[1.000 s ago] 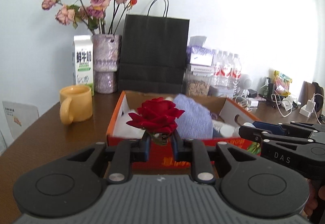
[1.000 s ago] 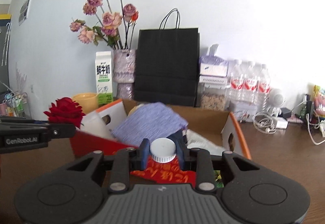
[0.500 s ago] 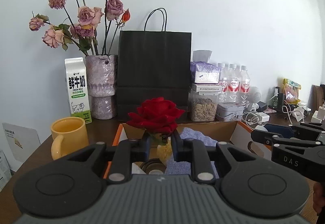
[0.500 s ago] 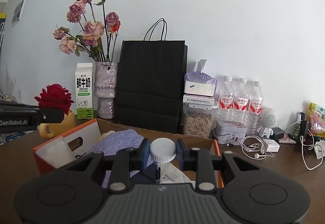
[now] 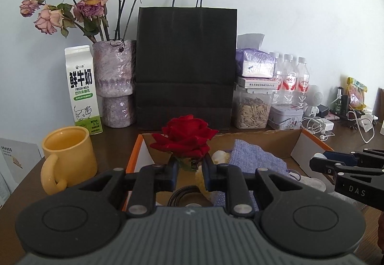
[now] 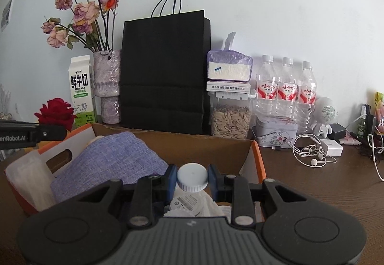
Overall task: Organize objects
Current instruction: 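Lower the rose and cap into the box and open both tools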
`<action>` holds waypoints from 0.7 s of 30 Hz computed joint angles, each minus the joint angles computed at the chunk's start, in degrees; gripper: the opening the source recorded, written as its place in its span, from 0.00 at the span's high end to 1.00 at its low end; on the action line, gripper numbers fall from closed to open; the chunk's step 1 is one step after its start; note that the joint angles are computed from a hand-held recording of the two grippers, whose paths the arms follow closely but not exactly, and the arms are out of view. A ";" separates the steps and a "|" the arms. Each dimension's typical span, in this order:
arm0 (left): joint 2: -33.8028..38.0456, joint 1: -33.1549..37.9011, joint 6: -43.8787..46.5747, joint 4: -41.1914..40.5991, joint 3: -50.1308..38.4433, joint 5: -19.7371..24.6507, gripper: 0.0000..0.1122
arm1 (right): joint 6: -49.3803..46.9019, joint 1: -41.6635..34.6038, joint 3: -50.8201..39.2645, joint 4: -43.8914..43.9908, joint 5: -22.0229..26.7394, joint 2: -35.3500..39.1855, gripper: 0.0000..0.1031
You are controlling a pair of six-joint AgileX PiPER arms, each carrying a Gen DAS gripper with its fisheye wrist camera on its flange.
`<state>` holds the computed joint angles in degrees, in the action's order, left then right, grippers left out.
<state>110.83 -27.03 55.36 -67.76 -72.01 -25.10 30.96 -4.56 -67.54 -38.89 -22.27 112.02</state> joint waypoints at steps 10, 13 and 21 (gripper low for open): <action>-1.28 -2.19 -9.30 9.03 4.14 -7.28 0.08 | -8.67 1.00 3.28 8.33 -1.65 -1.49 0.00; -1.13 -3.20 -9.37 10.16 4.47 -9.50 0.08 | -11.46 1.13 4.76 11.54 -3.64 -2.21 0.00; -0.70 -3.12 -7.78 7.91 3.59 -8.21 0.08 | -8.23 1.04 3.92 8.57 -1.71 -1.89 0.00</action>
